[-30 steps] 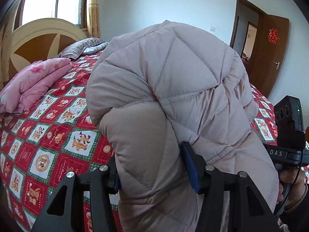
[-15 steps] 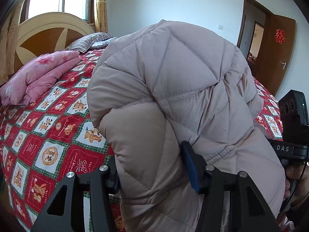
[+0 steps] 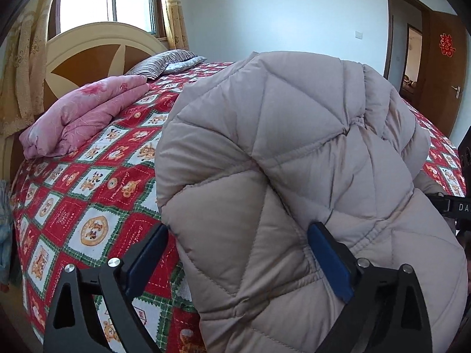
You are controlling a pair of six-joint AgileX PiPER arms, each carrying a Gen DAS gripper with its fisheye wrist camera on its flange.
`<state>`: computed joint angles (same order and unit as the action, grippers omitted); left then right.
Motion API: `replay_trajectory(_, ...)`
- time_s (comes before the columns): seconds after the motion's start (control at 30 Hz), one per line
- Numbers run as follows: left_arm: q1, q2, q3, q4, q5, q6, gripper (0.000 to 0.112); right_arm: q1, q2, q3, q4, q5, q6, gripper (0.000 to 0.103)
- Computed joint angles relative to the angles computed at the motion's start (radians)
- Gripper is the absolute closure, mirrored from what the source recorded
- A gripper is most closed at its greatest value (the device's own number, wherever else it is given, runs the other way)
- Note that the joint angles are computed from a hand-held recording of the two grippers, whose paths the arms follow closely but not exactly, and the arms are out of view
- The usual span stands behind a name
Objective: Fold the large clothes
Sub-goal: 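Lower the folded jacket onto the quilt and open both tools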
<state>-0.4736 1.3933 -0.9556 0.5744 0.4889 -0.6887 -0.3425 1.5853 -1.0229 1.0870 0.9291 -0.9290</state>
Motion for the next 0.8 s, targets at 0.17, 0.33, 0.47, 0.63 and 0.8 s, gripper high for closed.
replay_trajectory(0.17, 0.030, -0.006, 0.022, -0.031, -0.042, 0.007, 0.012, -0.006, -0.009, 0.011, -0.016, -0.016, 0.013, 0.060)
replay_trajectory(0.33, -0.007, -0.037, 0.026, 0.040, 0.010, -0.069, 0.012, -0.026, -0.041, 0.012, -0.056, -0.024, 0.050, 0.045)
replay_trajectory(0.47, -0.061, -0.108, 0.036, 0.077, 0.071, -0.115, 0.012, -0.049, -0.146, 0.051, -0.096, -0.044, 0.082, 0.038)
replay_trajectory(0.63, -0.223, -0.298, 0.092, 0.183, 0.181, -0.223, 0.012, -0.108, -0.378, 0.127, -0.150, -0.041, 0.121, 0.030)
replay_trajectory(0.8, -0.384, -0.409, 0.111, 0.262, 0.316, -0.296, 0.012, -0.114, -0.557, 0.173, -0.165, -0.029, 0.142, 0.025)
